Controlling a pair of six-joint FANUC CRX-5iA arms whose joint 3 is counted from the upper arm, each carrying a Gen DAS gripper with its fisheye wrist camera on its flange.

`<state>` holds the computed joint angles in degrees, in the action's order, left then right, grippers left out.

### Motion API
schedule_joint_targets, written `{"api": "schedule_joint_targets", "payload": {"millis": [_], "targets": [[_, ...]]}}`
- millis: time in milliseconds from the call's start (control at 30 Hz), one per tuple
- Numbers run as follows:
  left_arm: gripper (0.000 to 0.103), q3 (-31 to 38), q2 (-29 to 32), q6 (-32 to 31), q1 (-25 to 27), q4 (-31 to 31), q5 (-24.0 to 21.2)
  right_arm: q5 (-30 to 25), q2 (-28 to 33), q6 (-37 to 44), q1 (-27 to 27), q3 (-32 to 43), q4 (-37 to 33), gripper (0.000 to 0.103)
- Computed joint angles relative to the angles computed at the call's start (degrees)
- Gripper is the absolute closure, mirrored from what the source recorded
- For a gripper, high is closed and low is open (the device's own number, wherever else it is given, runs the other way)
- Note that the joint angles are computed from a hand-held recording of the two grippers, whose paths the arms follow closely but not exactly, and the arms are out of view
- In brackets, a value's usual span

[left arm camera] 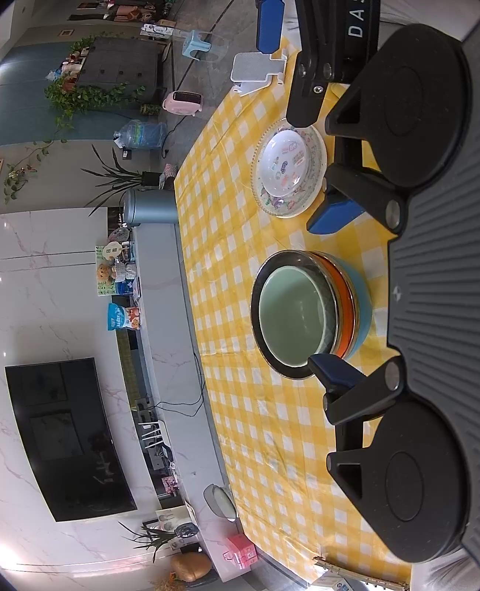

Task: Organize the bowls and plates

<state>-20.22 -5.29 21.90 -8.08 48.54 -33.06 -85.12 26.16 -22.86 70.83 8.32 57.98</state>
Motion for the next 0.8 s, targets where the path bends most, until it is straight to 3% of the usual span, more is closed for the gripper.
{"api": "schedule_joint_targets", "payload": {"millis": [800], "targets": [[0.016,0.2,0.17,-0.4,0.12,0.25,-0.28,0.42,-0.03,0.81,-0.12,0.09,-0.12,0.011]]}}
